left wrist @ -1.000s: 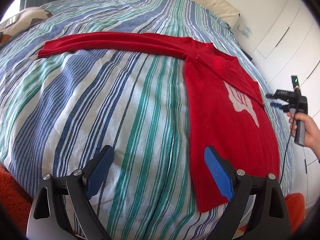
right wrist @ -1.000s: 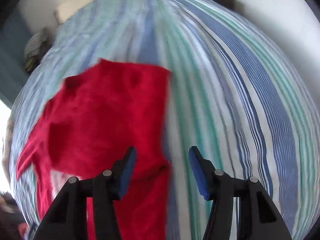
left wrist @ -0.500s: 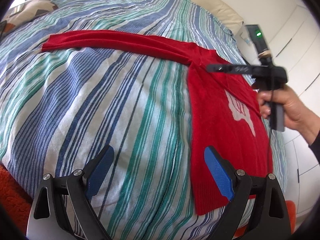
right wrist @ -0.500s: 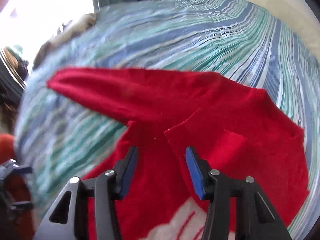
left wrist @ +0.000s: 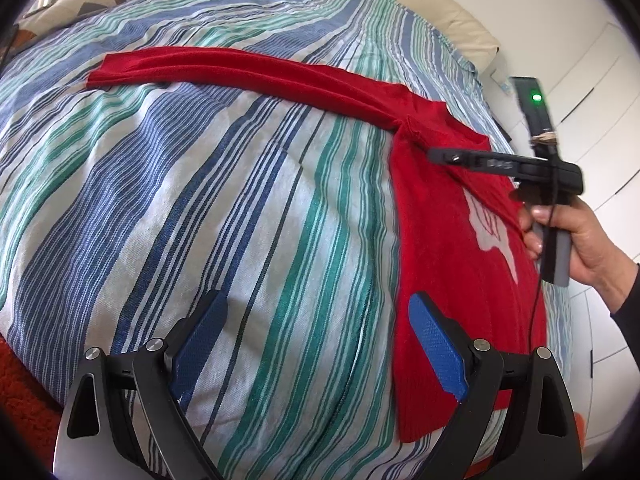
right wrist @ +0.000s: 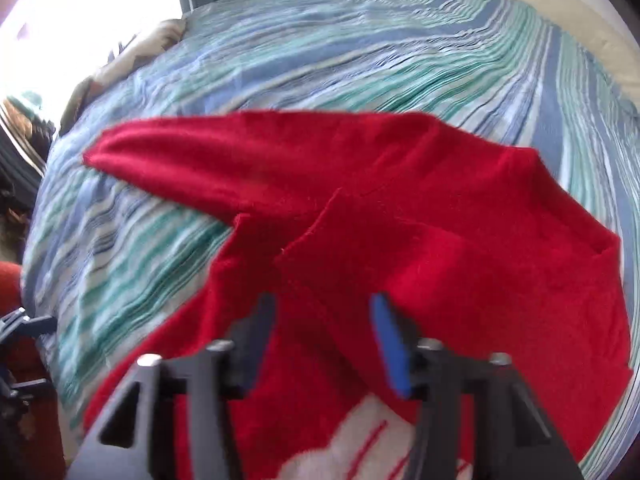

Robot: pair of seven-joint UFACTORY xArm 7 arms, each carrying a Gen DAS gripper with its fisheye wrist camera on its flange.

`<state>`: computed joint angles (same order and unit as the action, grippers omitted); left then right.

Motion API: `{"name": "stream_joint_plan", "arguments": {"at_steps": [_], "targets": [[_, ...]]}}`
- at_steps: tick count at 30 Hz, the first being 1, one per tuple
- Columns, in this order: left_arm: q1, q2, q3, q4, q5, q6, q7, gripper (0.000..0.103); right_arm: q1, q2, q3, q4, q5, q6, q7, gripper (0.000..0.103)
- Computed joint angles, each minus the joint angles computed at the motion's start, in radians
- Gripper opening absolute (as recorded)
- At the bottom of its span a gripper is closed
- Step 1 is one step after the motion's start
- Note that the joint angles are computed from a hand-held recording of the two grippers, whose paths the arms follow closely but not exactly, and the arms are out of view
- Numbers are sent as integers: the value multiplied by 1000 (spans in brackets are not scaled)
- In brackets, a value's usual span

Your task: Fold small clothes

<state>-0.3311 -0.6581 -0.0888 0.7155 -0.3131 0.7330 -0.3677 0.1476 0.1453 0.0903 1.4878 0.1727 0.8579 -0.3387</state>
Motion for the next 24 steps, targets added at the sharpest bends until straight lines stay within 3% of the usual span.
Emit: {"name": "stream_joint_plan", "arguments": {"at_steps": [2,4,6,7,9,11,12,14,15,16,18,20,22,24], "targets": [[-1,-5,-2,-1,3,-1,1,93,-111,-72,48,-59,191,-35,-61,58],[-1,-11,3,-4,2,4,4,93,-137,-126,-36,-101,390,-28,-63,63],[1,-13,3,-5,3,6,1,93,-162,-146,-106,-128,452,-14,-3,63],[2,-14,3,-5,4,7,0,93,-189,-148,-130,-142,421,-1,70,63],[5,-8,-5,-2,15,11,1,93,-252,-145,-167,-174,243,40,257,63],[9,-4,-15,2,31,19,0,93,-356,-177,-123,-237,51,8,380,60],[11,-6,-22,2,42,22,-2,93,-353,-206,-141,-269,6,-20,400,60],[9,-14,-27,-1,51,25,-2,93,-225,-310,-289,-364,42,-91,371,60],[6,-16,-29,-1,55,27,0,93,-160,-376,-351,-406,122,-83,308,60],[5,-15,-31,0,59,29,1,93,-137,-412,-372,-426,183,-64,250,60],[4,-8,-39,4,72,29,2,93,-197,-512,-289,-489,316,28,113,60],[5,-2,-46,7,84,32,1,93,-190,-595,-268,-556,367,98,71,60],[4,3,-50,7,95,40,2,94,-187,-679,-247,-650,350,145,107,60],[4,-2,-50,0,103,55,3,94,-242,-761,-192,-754,237,135,217,60]]}}
